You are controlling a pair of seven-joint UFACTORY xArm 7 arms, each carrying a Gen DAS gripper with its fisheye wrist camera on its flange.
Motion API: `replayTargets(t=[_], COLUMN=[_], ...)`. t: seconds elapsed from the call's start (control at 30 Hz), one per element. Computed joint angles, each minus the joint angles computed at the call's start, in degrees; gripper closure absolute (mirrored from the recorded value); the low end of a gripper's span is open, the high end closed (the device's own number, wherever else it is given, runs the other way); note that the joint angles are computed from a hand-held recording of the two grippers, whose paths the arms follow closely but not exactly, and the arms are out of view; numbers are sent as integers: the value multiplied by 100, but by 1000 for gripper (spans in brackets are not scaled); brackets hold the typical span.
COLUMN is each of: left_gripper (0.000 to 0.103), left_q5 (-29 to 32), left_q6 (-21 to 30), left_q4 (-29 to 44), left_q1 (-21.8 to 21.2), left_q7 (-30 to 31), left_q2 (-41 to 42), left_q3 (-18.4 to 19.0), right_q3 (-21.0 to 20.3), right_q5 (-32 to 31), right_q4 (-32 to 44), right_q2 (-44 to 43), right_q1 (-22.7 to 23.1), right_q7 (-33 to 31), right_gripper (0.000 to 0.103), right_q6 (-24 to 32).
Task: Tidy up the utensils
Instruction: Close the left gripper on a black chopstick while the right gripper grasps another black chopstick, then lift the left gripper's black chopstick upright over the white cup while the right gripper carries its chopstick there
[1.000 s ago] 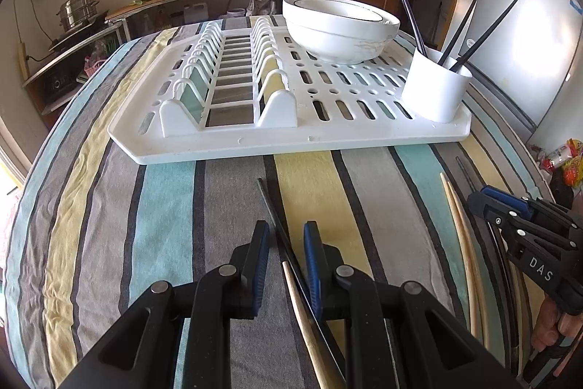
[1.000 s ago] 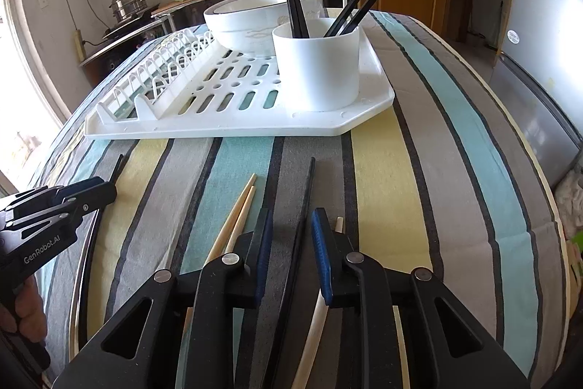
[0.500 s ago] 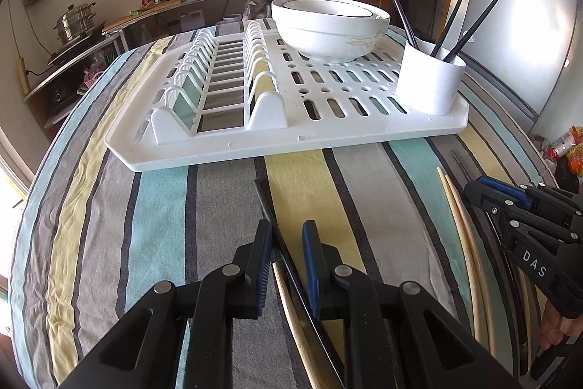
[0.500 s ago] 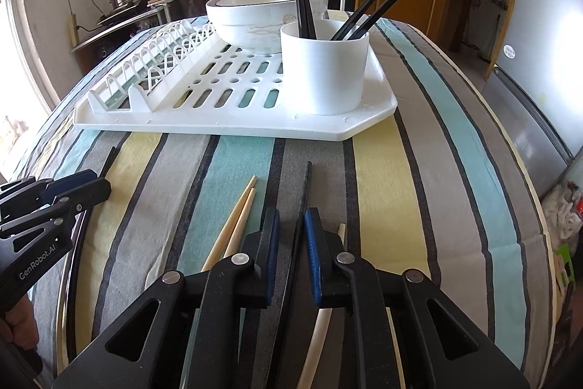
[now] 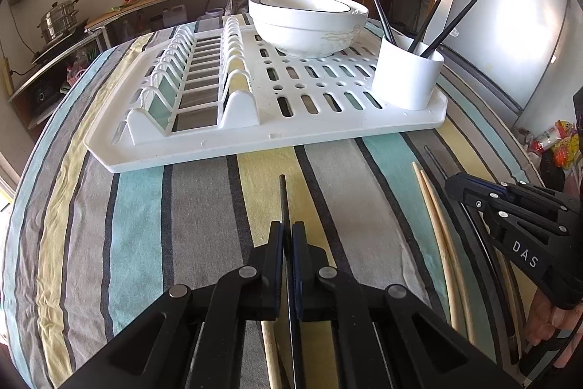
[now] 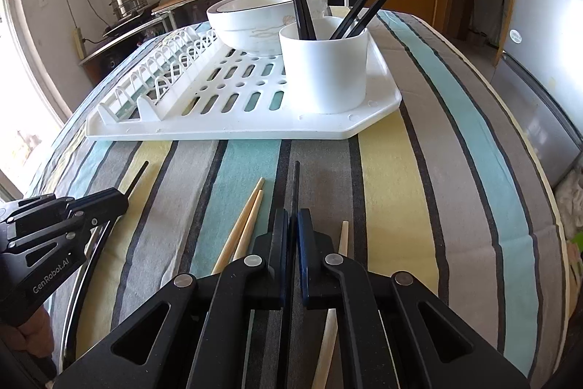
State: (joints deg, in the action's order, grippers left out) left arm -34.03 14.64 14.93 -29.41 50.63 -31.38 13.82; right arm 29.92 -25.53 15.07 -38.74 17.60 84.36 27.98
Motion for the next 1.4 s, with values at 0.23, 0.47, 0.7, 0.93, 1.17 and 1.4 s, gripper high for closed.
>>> replayTargets(t=[0.23,0.47,0.7,0.93,1.17,1.4], left_gripper=[99,99,99,99,99,99], left_q5=[-78,-129,-147,-134,-159,-196], left_q6=[534,1116,1700,2263,2754,3085], left_q4=[-26,-18,29,129,258,370], left_q1=[126,378,637,840,1002,1113], left_q7=[125,225,279,309,369,373], left_q2=[-598,-1293,-1973,-2610,-3061,-3346], left_q3=[115,168,192,268,364,368], right_q3=[12,167,325,481,686,816], right_q5=[156,223,244,293,305,295], right_q4=[-116,-65,118,301,547,747], right_q2=[-620,-1195,-1654,-2130,-2366,-2482], right_q1=[290,416,479,571,557,465], right_q7=[18,36,-26,-130,-210,-326], right_gripper=[98,98,98,98,99,99], right_q6=[248,509,865,1299,1575,1692])
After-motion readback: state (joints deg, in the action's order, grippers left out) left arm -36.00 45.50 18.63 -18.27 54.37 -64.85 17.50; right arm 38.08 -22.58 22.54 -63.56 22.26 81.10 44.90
